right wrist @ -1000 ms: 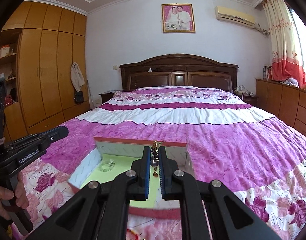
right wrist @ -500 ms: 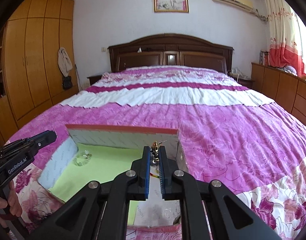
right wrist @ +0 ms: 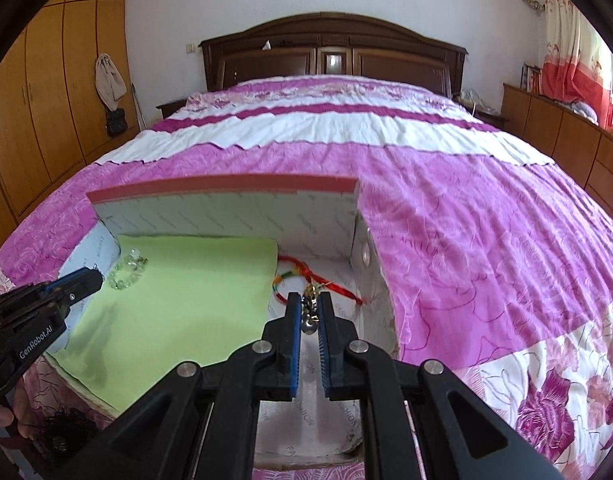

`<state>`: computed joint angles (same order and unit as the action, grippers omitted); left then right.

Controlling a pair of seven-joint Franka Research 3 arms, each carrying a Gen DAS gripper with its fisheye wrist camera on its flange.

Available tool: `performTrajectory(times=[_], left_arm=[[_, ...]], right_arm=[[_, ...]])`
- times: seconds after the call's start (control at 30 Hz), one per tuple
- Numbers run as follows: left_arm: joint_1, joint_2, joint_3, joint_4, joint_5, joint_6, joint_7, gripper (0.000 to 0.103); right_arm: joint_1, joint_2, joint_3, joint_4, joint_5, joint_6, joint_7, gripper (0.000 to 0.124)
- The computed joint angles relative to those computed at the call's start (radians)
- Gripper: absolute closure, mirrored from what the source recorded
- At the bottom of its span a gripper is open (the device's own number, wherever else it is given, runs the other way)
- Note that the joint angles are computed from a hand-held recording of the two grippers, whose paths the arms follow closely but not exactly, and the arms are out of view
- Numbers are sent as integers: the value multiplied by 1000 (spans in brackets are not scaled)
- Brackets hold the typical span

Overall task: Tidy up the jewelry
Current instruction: 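Open the left tool beside the bead bracelet while the right tool releases the gold earring in the box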

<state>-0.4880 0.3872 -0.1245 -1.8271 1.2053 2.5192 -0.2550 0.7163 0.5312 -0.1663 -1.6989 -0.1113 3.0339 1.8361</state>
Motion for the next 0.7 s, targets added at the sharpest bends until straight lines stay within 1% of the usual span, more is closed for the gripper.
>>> performTrajectory(times=[0.07, 0.1, 0.2, 0.27, 0.33, 0.37, 0.4, 0.43, 0.53, 0.57, 0.6, 0.67, 0.7], left_arm=[[6, 7, -4, 1, -24, 7, 13, 102], [7, 9, -3, -1, -30, 11, 14, 102], [11, 17, -4, 2, -60, 21, 33, 102], [5, 19, 0, 5, -64, 19, 37, 102], [4, 23, -2, 10, -81, 14, 58, 101], [5, 25, -2, 13, -90, 15, 68, 100], [5, 27, -2, 15, -99, 12, 80, 99], [3, 27, -3, 16, -107, 10, 92, 99], [-1, 19, 0, 10, -113, 20, 97, 94], [-2, 14, 2, 6, -110, 24, 92, 90], [-4, 8, 4, 0, -103, 29, 83, 86], [-9, -11, 6, -14, -81, 31, 60, 84], [-12, -22, 4, -20, -71, 28, 51, 83]], right_arm=[[-42, 8, 48, 12, 31, -19, -22, 114], [-52, 11, 60, 15, 42, -26, -27, 114], [-46, 20, 51, 23, 45, -53, -14, 114], [-48, 19, 53, 20, 41, -49, -13, 114], [-57, 17, 66, 19, 46, -51, -21, 111], [-54, 19, 64, 22, 45, -53, -19, 106], [-53, 17, 62, 20, 44, -50, -17, 103], [-59, 14, 70, 14, 48, -44, -21, 102], [-103, -1, 124, 0, 84, -35, -59, 100], [-115, -9, 140, -12, 99, -25, -72, 98], [-123, -19, 150, -26, 111, -12, -83, 94], [-126, -42, 158, -60, 132, 26, -98, 88], [-131, -55, 165, -78, 144, 47, -109, 87]])
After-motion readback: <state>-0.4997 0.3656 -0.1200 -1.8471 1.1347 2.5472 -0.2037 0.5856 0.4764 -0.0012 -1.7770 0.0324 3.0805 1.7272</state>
